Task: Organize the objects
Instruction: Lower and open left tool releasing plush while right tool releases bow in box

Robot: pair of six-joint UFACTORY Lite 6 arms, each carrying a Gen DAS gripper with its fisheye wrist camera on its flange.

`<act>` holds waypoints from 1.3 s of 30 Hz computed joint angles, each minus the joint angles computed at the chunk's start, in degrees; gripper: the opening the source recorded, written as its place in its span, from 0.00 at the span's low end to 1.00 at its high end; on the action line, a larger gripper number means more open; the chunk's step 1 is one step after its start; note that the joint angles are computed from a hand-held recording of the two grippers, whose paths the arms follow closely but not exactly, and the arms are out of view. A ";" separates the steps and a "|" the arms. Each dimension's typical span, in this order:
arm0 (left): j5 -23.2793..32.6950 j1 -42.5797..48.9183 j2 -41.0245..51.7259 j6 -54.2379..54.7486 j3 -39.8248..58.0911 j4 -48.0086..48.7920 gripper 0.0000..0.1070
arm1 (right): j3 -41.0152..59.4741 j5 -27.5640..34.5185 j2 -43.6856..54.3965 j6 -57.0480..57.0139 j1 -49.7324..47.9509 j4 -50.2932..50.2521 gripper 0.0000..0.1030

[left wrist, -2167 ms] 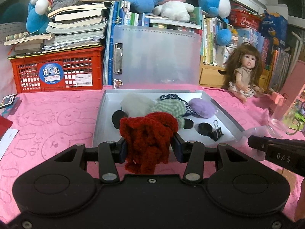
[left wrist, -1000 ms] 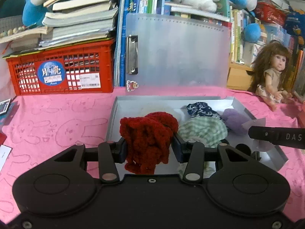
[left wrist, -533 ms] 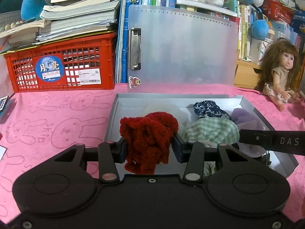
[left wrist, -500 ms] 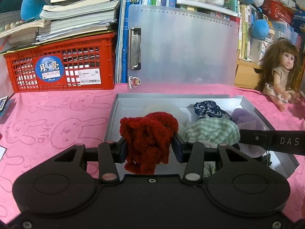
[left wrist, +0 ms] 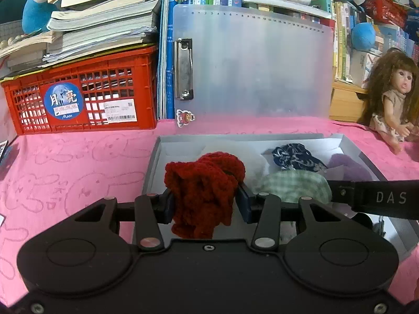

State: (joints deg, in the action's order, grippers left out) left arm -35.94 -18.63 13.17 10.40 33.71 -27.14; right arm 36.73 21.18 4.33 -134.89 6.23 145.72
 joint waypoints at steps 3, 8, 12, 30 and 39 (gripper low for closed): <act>0.74 0.54 1.17 0.93 2.18 -0.45 0.41 | 2.72 -0.73 1.63 4.09 0.05 -3.92 0.26; 1.28 1.34 3.25 1.28 4.54 -0.35 0.41 | 5.68 -1.50 4.61 6.26 0.59 -4.81 0.26; 0.69 1.69 3.66 0.65 4.31 1.09 0.41 | 5.97 -1.48 5.56 6.01 1.04 -4.56 0.26; -0.83 2.30 -1.46 -3.01 -3.23 5.91 0.45 | 2.57 0.67 5.44 8.23 0.20 -9.10 0.28; -0.74 1.88 -2.44 -2.43 -4.05 5.12 0.51 | 1.75 -0.05 4.32 7.16 0.54 -7.97 0.43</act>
